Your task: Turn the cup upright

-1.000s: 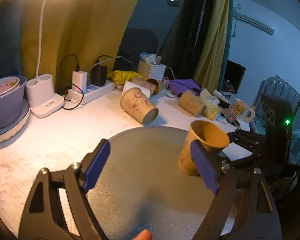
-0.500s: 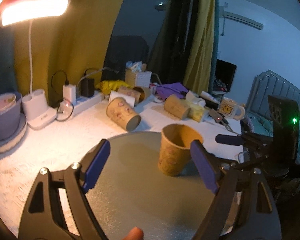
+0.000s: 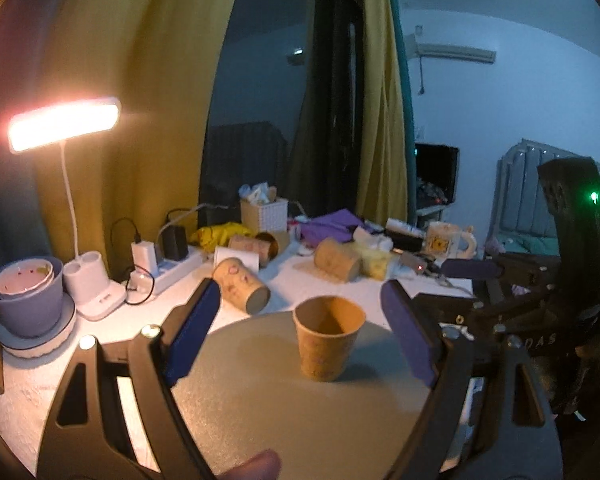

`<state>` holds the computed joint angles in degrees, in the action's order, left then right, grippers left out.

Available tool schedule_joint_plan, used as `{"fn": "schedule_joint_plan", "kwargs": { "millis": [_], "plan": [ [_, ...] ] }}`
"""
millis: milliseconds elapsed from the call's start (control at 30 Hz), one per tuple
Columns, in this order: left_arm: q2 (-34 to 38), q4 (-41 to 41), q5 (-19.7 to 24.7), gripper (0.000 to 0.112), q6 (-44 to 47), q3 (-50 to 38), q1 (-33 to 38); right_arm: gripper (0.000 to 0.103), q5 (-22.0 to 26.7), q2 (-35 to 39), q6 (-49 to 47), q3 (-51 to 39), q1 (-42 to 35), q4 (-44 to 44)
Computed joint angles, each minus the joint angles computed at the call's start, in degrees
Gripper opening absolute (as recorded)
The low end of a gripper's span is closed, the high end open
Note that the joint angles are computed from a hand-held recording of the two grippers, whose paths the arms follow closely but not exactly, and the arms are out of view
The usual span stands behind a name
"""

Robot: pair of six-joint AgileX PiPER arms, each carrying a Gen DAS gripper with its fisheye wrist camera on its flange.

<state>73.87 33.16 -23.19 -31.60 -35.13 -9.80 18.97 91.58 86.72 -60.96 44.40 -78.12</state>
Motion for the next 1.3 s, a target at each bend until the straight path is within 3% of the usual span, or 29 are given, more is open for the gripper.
{"fn": "schedule_joint_plan", "kwargs": {
  "millis": [433, 1300],
  "plan": [
    [-1.9, -0.7, -5.9, 0.084, -1.3, 2.5, 3.5, 0.081, 5.1, -4.6, 3.8, 0.6, 3.5, -5.2],
    [-1.4, -2.7, -4.8, 0.084, 0.4, 2.2, 2.4, 0.081, 4.5, -3.5, 3.2, 0.1, 3.0, -4.4]
  ]
}}
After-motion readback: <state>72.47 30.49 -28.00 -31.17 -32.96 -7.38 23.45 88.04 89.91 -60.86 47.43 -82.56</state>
